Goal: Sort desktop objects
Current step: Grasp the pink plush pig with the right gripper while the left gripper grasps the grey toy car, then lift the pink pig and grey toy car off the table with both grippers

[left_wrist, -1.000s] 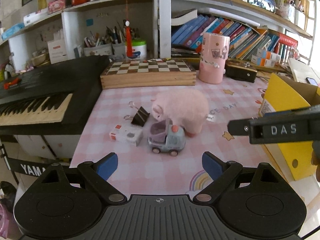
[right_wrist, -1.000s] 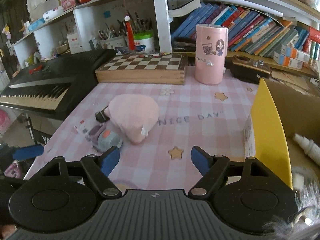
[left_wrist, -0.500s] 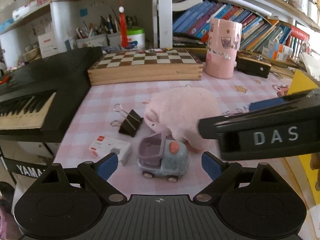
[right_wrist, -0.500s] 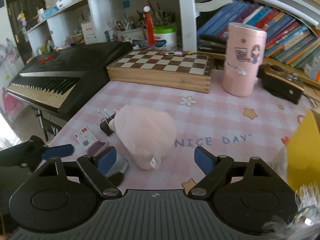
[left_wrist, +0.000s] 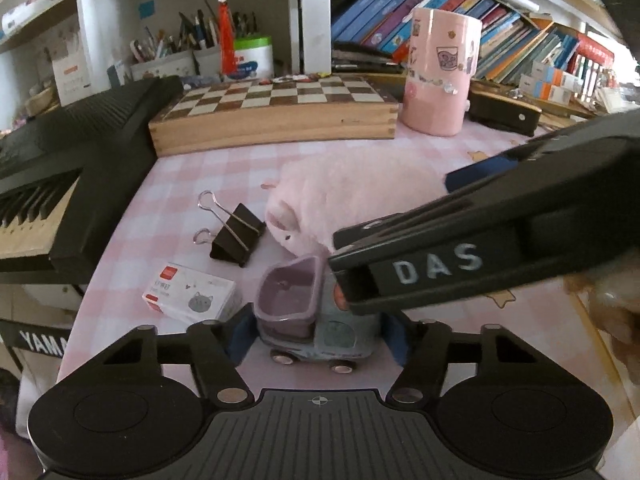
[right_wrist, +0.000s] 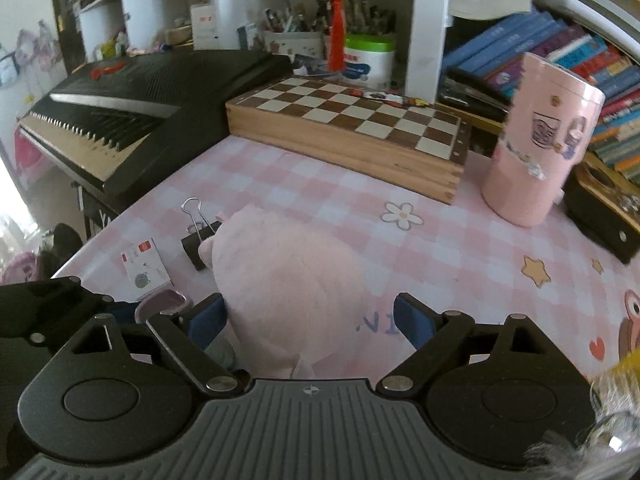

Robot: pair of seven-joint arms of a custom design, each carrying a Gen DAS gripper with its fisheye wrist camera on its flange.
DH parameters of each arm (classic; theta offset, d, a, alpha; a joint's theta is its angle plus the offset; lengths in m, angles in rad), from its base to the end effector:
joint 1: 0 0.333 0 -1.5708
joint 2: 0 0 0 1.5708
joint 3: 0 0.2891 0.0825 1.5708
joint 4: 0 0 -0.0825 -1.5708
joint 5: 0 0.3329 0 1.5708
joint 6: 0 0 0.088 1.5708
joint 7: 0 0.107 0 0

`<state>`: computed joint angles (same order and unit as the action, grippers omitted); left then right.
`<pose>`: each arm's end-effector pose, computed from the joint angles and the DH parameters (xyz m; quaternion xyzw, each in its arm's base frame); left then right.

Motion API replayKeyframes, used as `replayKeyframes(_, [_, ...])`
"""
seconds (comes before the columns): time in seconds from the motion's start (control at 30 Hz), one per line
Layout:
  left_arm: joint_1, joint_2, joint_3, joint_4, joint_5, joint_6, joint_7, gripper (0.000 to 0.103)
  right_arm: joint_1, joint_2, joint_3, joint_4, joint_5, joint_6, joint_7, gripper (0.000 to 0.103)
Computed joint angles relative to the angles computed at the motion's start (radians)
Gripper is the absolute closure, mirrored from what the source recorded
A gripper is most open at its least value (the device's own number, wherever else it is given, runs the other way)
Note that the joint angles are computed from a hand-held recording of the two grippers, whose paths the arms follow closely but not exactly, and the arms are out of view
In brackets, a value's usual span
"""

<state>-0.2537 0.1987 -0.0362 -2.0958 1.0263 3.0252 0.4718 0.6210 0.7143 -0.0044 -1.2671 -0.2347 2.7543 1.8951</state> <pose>0.5138 -0.2193 0.3940 -0.5951 0.7054 -0.2911 0.2522 0.5871 0.4291 0.4239 -0.7887 0.4807 -0.1948 0.3301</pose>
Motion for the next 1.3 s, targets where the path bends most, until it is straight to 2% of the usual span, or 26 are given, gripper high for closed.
replayKeyframes(0.17, [0.024, -0.052, -0.018, -0.064, -0.087, 0.003, 0.038, 0.039, -0.008, 0.043, 0.013, 0.058, 0.015, -0.016, -0.039, 0.013])
replayKeyframes(0.23, [0.029, -0.080, -0.019, -0.089, -0.079, -0.004, 0.015, 0.039, -0.004, 0.054, 0.008, 0.075, 0.019, -0.030, -0.039, 0.018])
replayKeyframes(0.27, [0.035, -0.095, -0.021, -0.100, -0.072, -0.005, 0.001, 0.039, -0.001, 0.056, 0.005, 0.080, 0.019, -0.036, -0.036, 0.028])
replayKeyframes(0.3, [0.043, -0.107, -0.026, -0.109, -0.067, -0.005, -0.012, 0.039, 0.004, 0.057, -0.003, 0.082, 0.016, -0.039, -0.027, 0.032])
replayKeyframes(0.33, [0.051, -0.118, -0.032, -0.117, -0.062, -0.006, -0.024, 0.039, 0.005, 0.056, -0.003, 0.079, 0.016, -0.036, -0.025, 0.032])
replayKeyframes(0.47, [0.081, -0.144, -0.064, -0.131, -0.083, -0.019, -0.018, 0.039, 0.001, 0.030, 0.002, 0.036, 0.024, -0.009, -0.012, 0.038])
replayKeyframes(0.6, [0.099, -0.166, -0.085, -0.140, -0.080, -0.014, -0.029, 0.039, 0.014, -0.037, -0.022, -0.066, 0.011, 0.043, 0.057, 0.039])
replayKeyframes(0.83, [0.136, -0.228, -0.118, -0.184, -0.078, 0.004, -0.054, 0.039, 0.070, -0.190, -0.099, -0.284, -0.085, 0.130, 0.264, 0.039])
replayKeyframes(1.03, [0.187, -0.300, -0.154, -0.250, -0.114, 0.050, -0.017, 0.039, 0.160, -0.311, -0.199, -0.432, -0.297, 0.144, 0.526, 0.039])
replayKeyframes(1.2, [0.240, -0.371, -0.193, -0.317, -0.157, 0.092, 0.016, 0.039, 0.155, -0.391, -0.164, -0.520, -0.384, 0.124, 0.639, 0.039])
replayKeyframes(1.3, [0.237, -0.408, -0.191, -0.362, -0.229, 0.112, 0.084, 0.039, 0.162, -0.437, -0.150, -0.565, -0.460, 0.109, 0.724, 0.039])
